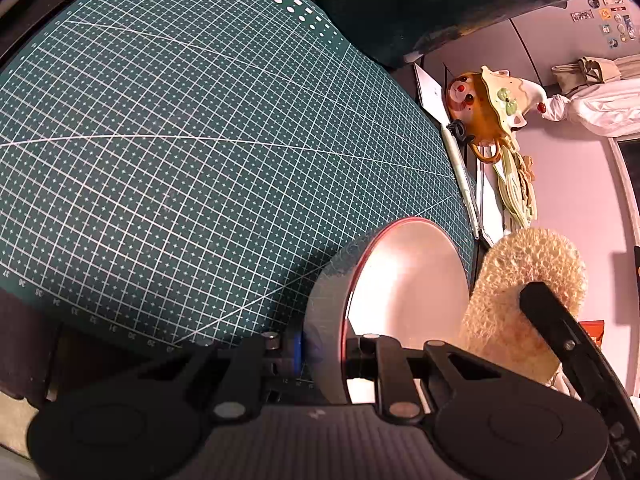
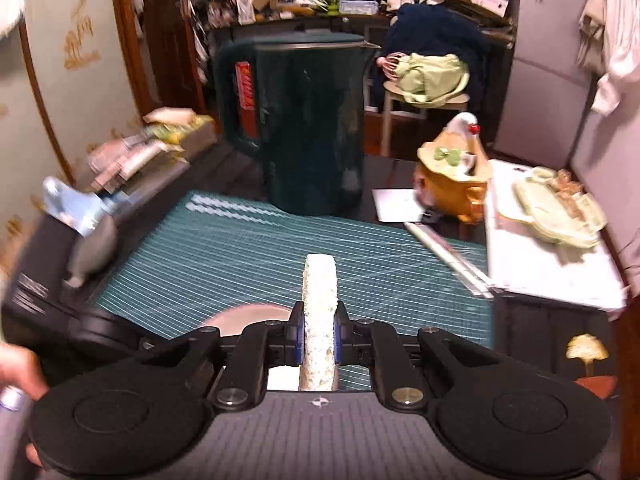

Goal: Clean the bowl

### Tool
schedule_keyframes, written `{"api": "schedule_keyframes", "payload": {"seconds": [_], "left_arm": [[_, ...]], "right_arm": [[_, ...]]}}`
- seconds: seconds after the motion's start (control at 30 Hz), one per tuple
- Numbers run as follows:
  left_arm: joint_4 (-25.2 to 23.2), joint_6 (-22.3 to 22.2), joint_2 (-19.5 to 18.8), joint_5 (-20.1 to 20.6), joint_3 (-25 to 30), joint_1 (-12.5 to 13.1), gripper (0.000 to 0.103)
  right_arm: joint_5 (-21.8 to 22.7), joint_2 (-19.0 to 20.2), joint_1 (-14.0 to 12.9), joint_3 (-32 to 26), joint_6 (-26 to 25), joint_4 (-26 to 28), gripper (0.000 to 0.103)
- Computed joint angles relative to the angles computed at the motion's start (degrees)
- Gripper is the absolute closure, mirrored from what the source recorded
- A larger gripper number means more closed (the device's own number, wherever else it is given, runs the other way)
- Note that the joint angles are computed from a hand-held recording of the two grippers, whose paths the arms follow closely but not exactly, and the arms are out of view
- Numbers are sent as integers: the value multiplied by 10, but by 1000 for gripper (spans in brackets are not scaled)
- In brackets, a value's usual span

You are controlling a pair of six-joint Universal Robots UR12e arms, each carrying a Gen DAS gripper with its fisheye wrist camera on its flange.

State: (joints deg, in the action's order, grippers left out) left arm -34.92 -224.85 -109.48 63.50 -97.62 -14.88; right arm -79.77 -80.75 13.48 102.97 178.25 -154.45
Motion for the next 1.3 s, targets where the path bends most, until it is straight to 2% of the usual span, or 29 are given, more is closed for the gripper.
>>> {"api": "schedule_keyframes", "payload": {"seconds": [0.1,0.3,0.47,0.57,0.73,0.8,0.87,0.93,0.97,1.13,1.3], "left_arm": [[-3,1,-3,0,6,-1,86],[-3,8,-1,-3,2,2,86],[-3,12,3,-5,-4,4,86],[-2,14,3,-7,-6,6,86],[-4,21,4,-11,-9,10,86],[-3,23,5,-12,-12,12,86],[-2,25,6,-12,-15,14,86],[-2,24,4,-12,-13,13,86],[-4,23,2,-10,-9,11,86],[0,20,3,-9,-12,11,85],[-2,13,0,-4,-5,5,86]], "right_arm": [[40,8,-4,-2,-4,18,91],[29,29,5,-19,-10,85,91],[3,30,7,-21,-3,94,91],[-36,23,14,-17,-22,77,91],[-61,8,15,-2,-31,10,91],[-52,4,11,4,-20,-20,91],[-11,2,1,7,-7,-27,91],[37,5,-6,4,-4,-5,91],[43,9,-6,2,-9,9,91],[20,29,8,-16,-30,76,91],[-16,30,12,-19,-24,84,91]]}}
